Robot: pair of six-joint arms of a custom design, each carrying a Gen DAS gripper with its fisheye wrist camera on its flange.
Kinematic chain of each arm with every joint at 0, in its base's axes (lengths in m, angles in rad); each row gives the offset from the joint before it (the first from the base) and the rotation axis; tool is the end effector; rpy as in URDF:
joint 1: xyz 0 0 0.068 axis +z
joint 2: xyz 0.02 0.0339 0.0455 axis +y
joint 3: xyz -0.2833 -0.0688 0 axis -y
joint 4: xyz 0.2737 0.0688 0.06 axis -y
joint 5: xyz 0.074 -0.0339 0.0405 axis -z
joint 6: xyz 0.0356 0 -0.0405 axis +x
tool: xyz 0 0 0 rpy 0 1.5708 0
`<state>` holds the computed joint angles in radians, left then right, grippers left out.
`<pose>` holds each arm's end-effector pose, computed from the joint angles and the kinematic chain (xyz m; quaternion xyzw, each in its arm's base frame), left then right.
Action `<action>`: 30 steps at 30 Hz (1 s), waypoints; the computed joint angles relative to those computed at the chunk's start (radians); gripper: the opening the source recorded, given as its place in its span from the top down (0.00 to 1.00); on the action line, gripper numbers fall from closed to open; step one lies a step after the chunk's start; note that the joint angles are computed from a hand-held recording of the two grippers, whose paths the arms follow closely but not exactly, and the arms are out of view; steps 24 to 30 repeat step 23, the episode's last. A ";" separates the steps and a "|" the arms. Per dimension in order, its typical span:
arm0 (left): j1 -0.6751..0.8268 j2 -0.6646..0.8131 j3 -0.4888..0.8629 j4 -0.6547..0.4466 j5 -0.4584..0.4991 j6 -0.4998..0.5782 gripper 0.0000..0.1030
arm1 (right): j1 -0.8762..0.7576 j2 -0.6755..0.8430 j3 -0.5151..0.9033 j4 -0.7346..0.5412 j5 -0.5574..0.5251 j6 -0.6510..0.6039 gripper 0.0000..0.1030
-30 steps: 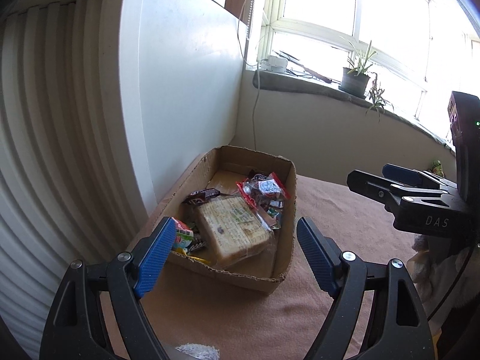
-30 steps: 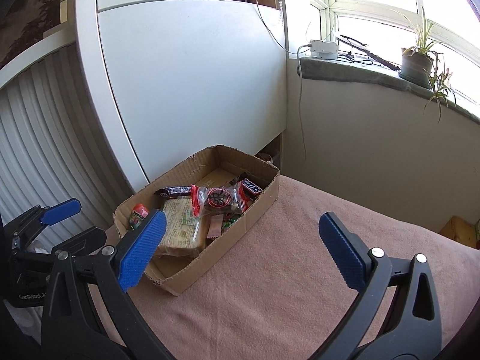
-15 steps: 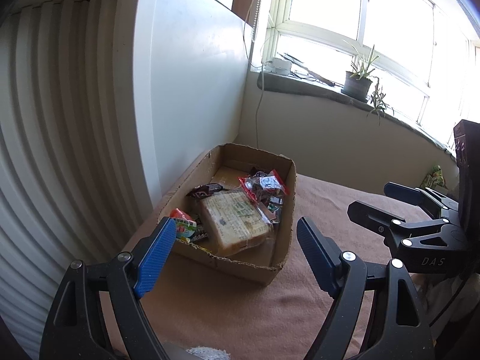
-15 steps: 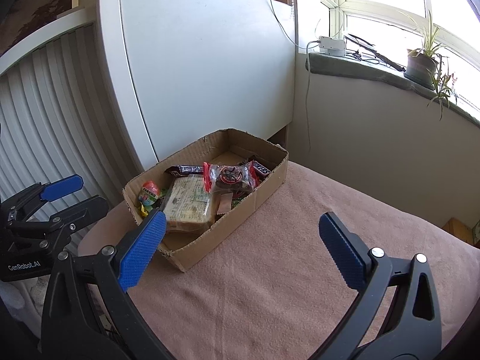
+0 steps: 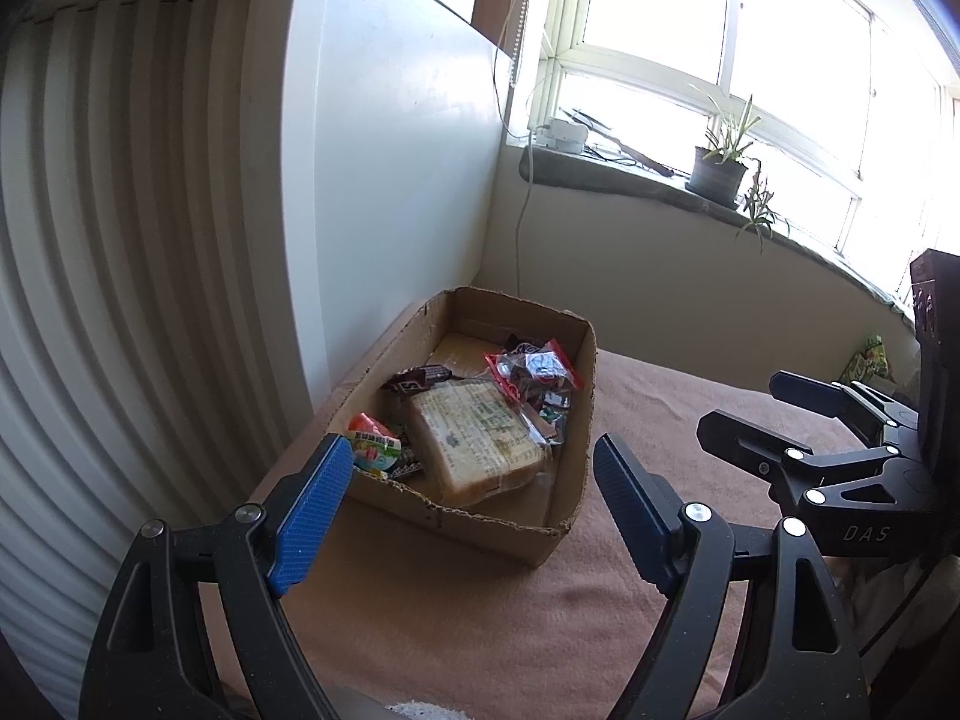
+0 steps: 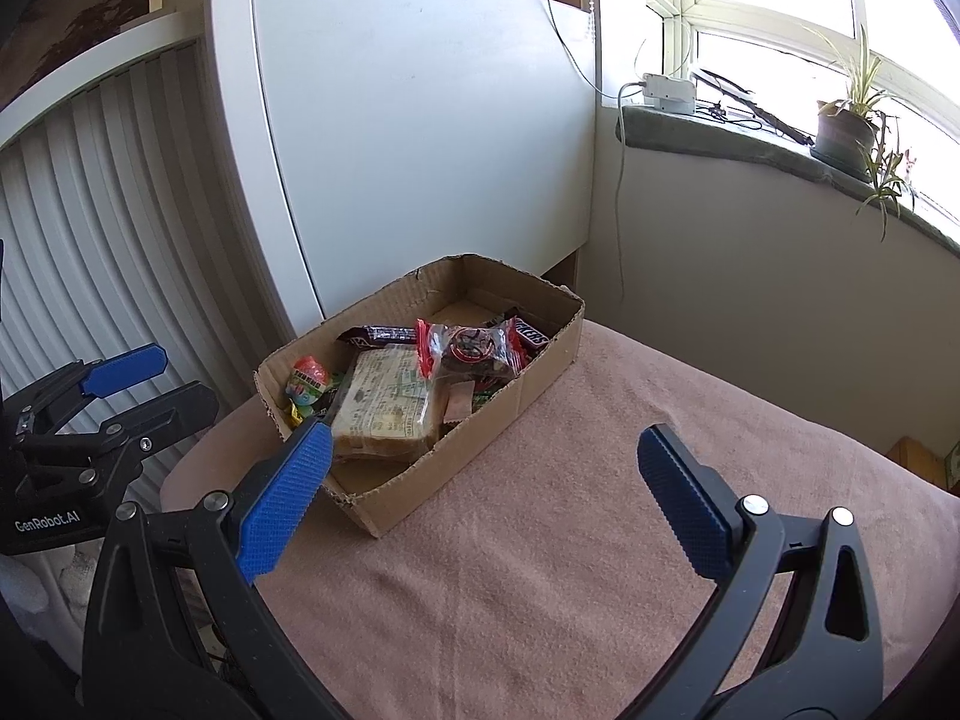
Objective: Organize snacks
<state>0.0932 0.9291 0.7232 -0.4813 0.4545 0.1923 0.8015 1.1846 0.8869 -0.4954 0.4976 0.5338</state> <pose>0.2131 0.0042 0.2760 0.1398 0.8749 -0.1423 0.4413 0.1975 0.1796 0.2780 -0.0272 0.9013 0.0486 0.4296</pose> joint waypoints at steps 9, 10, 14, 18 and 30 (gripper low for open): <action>0.003 -0.004 -0.001 -0.003 -0.017 -0.001 0.20 | 0.002 0.007 -0.007 0.005 -0.006 0.013 0.00; 0.002 -0.006 -0.001 0.000 -0.020 -0.002 0.20 | 0.001 0.007 -0.007 0.004 -0.006 0.015 0.00; 0.002 0.002 -0.002 0.004 -0.032 -0.006 0.20 | 0.003 0.008 -0.005 0.003 -0.002 0.018 0.00; 0.001 -0.008 -0.007 0.008 -0.035 -0.001 0.20 | 0.003 0.011 -0.007 0.002 -0.005 0.022 0.00; -0.007 -0.002 -0.013 0.011 -0.038 -0.001 0.20 | 0.002 0.005 -0.024 0.005 -0.012 0.025 0.00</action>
